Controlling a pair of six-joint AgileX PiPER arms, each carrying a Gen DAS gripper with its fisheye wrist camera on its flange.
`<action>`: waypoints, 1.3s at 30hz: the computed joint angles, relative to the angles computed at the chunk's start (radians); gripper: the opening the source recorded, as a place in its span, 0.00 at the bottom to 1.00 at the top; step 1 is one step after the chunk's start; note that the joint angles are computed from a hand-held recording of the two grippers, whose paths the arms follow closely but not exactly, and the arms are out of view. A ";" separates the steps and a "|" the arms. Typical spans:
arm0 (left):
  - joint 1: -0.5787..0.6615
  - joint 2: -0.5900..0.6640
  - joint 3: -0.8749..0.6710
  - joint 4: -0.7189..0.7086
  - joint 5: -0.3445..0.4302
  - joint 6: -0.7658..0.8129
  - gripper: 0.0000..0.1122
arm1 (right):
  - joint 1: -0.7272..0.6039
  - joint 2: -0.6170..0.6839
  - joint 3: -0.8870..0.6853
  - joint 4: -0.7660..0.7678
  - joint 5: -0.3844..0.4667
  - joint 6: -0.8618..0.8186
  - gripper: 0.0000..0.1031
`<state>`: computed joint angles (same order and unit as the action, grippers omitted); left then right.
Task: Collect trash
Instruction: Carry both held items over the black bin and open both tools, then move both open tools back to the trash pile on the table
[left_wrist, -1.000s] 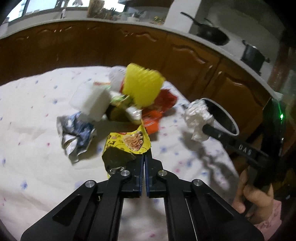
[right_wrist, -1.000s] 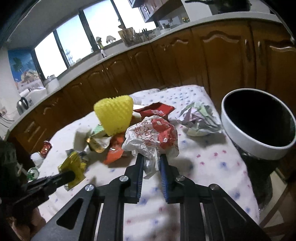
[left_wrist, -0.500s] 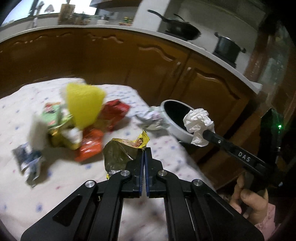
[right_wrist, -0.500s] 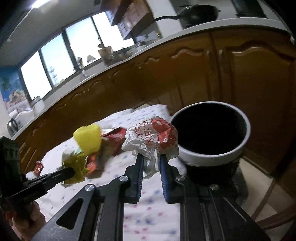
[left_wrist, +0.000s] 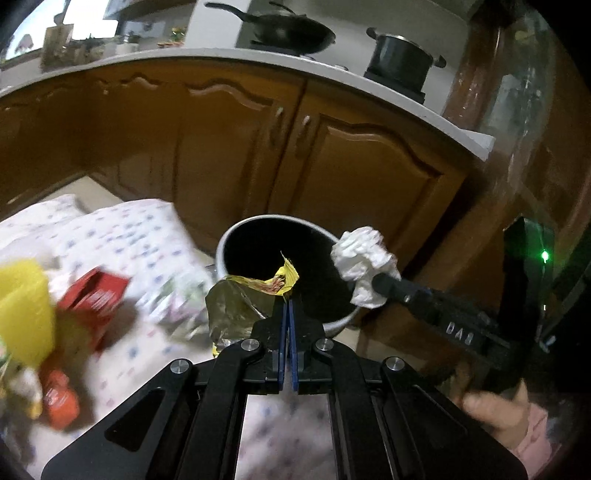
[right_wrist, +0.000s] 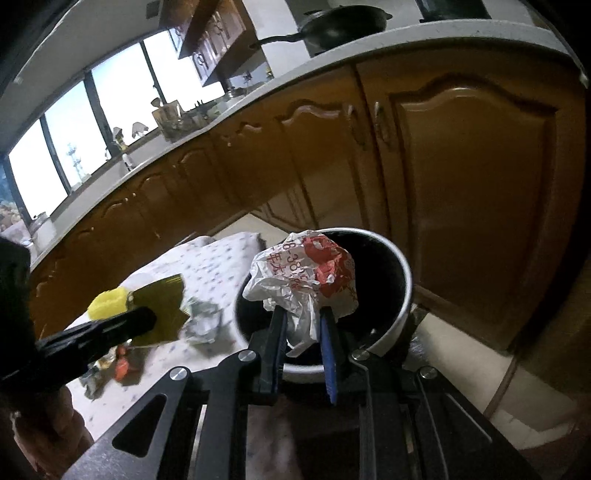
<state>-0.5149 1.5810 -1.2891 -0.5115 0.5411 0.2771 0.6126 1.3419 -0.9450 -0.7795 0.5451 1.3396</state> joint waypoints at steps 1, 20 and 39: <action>-0.005 0.037 -0.047 0.011 0.020 -0.016 0.01 | -0.021 0.010 -0.012 0.026 -0.005 -0.034 0.17; -0.052 0.518 -0.663 0.177 0.320 -0.203 0.19 | -0.253 0.172 -0.083 0.458 -0.116 -0.512 0.28; 0.067 0.078 -0.025 0.113 -0.007 -0.185 0.65 | -0.046 0.058 0.050 -0.020 -0.152 0.104 0.80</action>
